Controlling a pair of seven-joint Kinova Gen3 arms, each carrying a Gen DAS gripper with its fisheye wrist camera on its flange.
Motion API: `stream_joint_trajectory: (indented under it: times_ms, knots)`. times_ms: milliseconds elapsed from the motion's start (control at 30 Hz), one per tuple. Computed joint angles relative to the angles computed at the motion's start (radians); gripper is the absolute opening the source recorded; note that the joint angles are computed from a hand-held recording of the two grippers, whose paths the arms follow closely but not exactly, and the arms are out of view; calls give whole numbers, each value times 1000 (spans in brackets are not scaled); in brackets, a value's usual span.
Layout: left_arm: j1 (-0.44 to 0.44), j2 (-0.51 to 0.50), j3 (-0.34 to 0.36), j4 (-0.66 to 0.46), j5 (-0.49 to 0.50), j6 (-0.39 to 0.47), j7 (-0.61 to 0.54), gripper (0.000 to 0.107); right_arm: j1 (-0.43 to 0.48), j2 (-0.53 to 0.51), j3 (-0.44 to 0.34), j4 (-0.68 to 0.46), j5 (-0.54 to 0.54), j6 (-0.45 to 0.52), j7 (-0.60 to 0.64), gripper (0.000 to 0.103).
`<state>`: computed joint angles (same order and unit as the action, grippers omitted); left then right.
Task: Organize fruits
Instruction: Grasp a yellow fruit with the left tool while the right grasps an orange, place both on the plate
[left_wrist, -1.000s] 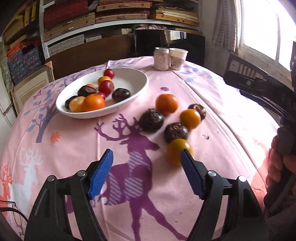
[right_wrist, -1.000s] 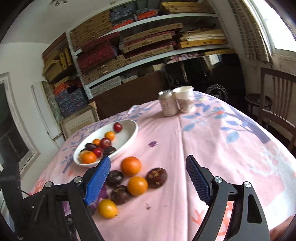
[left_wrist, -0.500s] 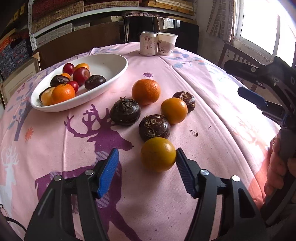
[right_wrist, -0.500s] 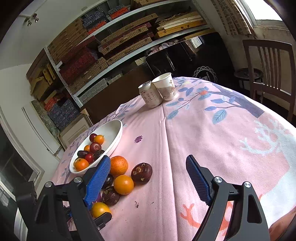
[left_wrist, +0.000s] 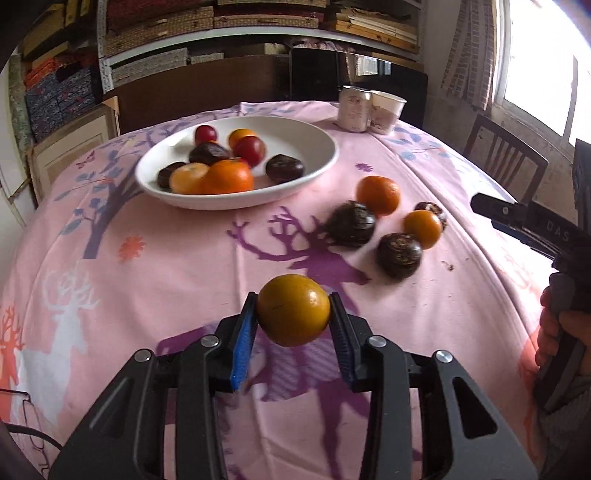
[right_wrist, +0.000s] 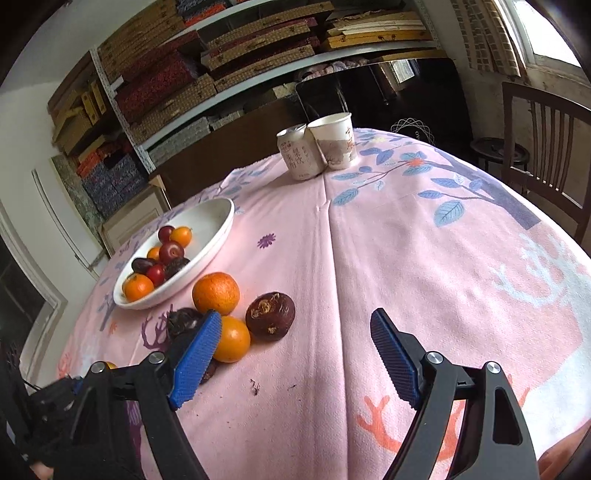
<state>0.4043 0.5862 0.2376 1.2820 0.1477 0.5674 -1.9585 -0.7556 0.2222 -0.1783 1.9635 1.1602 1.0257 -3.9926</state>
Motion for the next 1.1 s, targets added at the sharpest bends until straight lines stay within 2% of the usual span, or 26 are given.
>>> stream_joint_trajectory:
  times_ms: [67,133,200,233,300,367,467,600,733,800,933,1033,1100]
  knots:
    - [-32,7,5,-7,20,13,-1,37,1,-1,12,1,3,-35,26,57]
    - [-57,21,16,-29,43,42,-4,37,-44,-3,52,2,25,-55,47,49]
    - [-72,33,33,-49,61,64,-29,37,-24,14,25,-26,37,-71,123,48]
    - [-66,33,30,-48,60,61,-38,37,13,29,-16,-46,38,-76,163,47]
    - [-62,27,28,-33,61,46,-54,37,48,45,-41,-83,10,-97,245,47]
    - [-63,29,31,-34,68,49,-63,37,30,44,8,-92,-22,-153,281,47]
    - [-57,29,25,-34,72,47,-64,37,48,49,41,-103,-79,-230,323,44]
    - [-53,38,19,-48,74,63,-60,37,51,48,80,-85,-56,-296,256,44]
    - [-45,50,11,-68,70,87,-50,37,90,31,108,-22,24,-440,111,41]
    - [-47,58,12,-81,73,103,-47,37,89,32,116,-15,50,-452,79,39]
    - [-63,61,24,-83,94,112,-57,37,79,25,105,1,105,-433,13,36]
    - [-73,13,19,-14,125,21,-81,37,34,11,75,16,184,-326,-70,36]
    - [-111,-4,52,-10,144,5,-77,37,18,-4,44,13,202,-245,-80,36]
